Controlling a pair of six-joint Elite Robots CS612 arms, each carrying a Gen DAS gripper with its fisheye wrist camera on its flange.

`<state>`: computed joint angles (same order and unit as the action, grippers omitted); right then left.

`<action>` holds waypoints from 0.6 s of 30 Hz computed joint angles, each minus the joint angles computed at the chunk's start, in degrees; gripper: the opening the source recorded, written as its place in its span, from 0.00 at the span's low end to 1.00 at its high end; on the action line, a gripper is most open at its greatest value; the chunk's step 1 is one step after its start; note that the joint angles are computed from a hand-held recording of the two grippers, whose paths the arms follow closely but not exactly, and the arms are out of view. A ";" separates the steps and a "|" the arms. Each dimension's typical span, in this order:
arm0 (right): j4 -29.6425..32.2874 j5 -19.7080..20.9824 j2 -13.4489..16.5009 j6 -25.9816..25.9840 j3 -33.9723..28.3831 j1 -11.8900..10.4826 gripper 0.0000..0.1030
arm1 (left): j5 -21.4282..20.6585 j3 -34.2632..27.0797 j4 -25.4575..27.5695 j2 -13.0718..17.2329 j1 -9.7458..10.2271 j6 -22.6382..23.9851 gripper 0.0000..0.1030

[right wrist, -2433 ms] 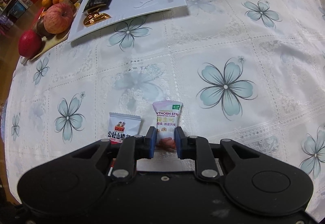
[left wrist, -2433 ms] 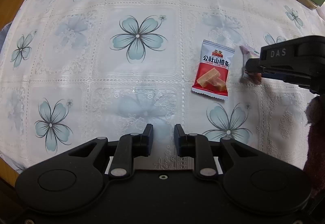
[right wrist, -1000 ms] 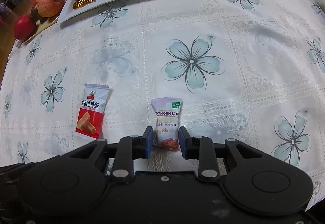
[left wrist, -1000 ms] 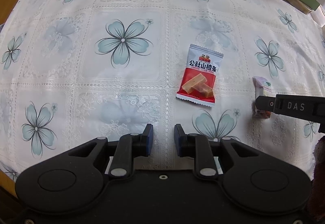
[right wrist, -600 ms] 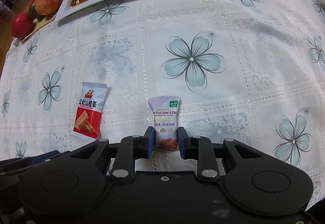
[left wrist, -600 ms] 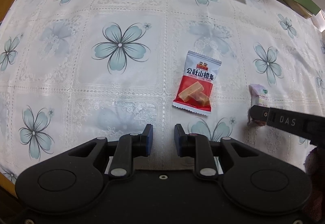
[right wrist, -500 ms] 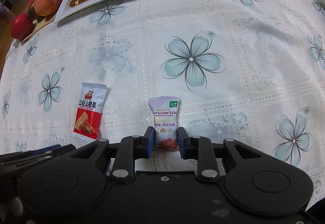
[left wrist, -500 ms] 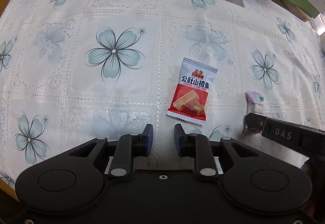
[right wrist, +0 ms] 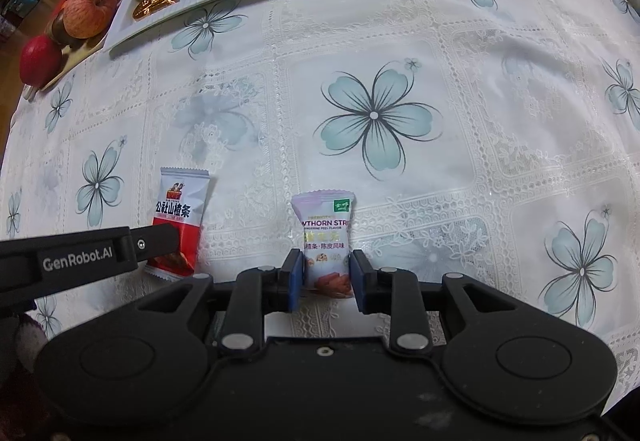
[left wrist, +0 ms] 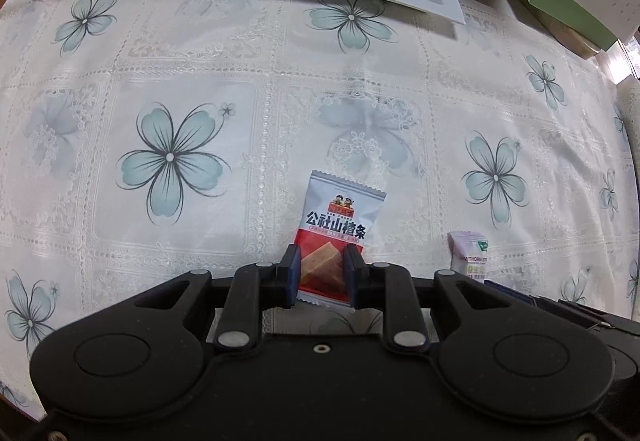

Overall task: Organize snacks
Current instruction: 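Grasp the red-white hawthorn bar packet with the left tool while the right tool holds its packet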

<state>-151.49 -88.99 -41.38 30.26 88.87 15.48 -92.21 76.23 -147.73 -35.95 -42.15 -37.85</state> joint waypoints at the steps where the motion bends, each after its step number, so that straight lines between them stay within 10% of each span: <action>1: -0.04 -0.12 0.00 -0.08 0.00 0.06 0.30 | 0.64 -0.16 0.07 0.02 -0.16 0.49 0.32; 18: 0.06 -0.07 0.11 0.25 -0.26 0.22 0.36 | 0.48 -1.49 0.59 0.91 0.14 -1.20 0.34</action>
<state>-151.43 -89.06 -41.27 30.51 88.60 15.71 -91.74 74.74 -147.15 -35.05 -42.02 -39.05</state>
